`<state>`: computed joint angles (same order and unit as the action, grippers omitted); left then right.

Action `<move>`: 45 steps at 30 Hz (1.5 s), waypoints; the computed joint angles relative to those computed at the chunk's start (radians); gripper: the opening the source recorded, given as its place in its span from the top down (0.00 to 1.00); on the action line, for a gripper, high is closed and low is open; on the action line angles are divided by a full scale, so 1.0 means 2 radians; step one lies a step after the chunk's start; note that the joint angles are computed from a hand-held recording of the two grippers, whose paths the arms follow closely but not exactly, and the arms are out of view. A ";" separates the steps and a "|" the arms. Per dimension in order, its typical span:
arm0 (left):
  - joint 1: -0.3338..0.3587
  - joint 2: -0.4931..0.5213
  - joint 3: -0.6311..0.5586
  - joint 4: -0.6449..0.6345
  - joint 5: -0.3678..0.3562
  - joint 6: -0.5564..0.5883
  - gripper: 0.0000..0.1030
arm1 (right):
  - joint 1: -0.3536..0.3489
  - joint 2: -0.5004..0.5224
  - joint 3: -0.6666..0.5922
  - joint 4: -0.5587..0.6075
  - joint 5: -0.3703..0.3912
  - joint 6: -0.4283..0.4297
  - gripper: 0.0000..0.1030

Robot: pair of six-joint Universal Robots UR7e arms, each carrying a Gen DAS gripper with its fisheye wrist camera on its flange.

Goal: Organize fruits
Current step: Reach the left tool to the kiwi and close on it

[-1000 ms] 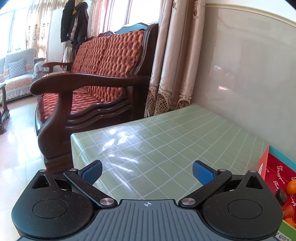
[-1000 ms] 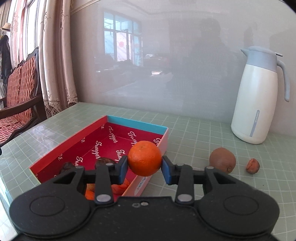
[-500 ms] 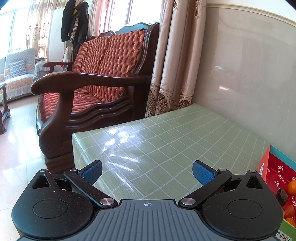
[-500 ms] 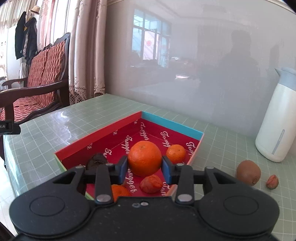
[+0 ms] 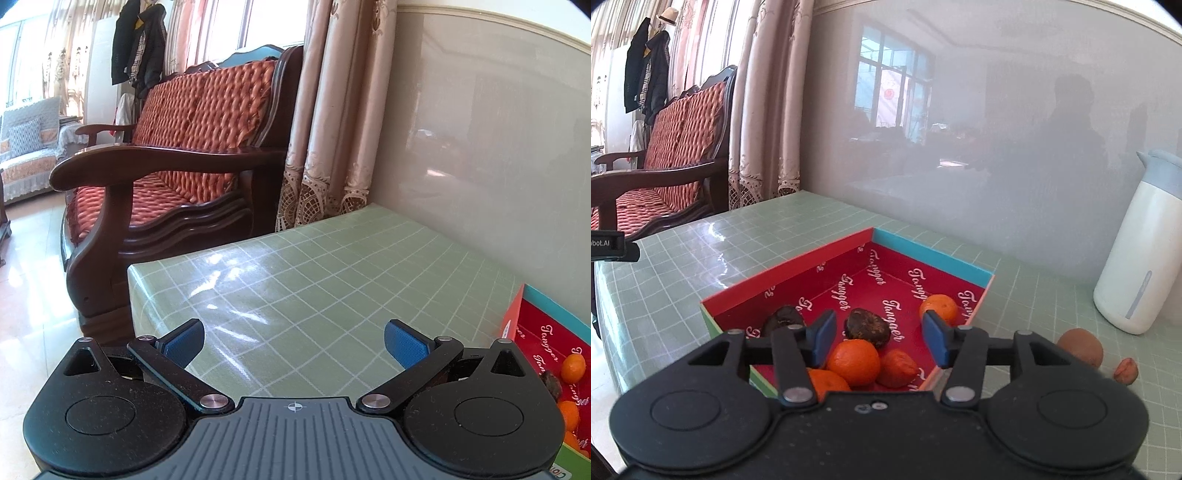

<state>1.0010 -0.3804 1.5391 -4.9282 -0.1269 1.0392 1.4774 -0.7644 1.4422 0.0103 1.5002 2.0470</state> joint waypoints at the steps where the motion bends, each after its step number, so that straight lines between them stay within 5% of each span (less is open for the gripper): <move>1: -0.001 0.004 -0.001 0.015 -0.002 -0.014 0.00 | -0.001 -0.004 0.004 -0.008 0.001 0.003 0.47; 7: -0.009 0.030 -0.003 0.132 -0.027 -0.121 0.00 | -0.014 -0.034 0.031 -0.071 0.014 0.023 0.37; 21: -0.044 0.100 -0.048 0.361 -0.126 -0.246 0.00 | -0.060 -0.089 0.058 -0.201 0.110 0.067 0.18; 30: -0.059 0.126 -0.077 0.473 -0.185 -0.280 0.00 | -0.085 -0.113 0.060 -0.238 0.160 0.096 0.15; 33: -0.061 0.134 -0.093 0.504 -0.200 -0.288 0.00 | -0.092 -0.122 0.068 -0.261 0.174 0.106 0.05; 45: -0.053 0.191 -0.215 0.602 -0.243 -0.258 0.00 | -0.106 -0.130 0.065 -0.283 0.203 0.135 0.04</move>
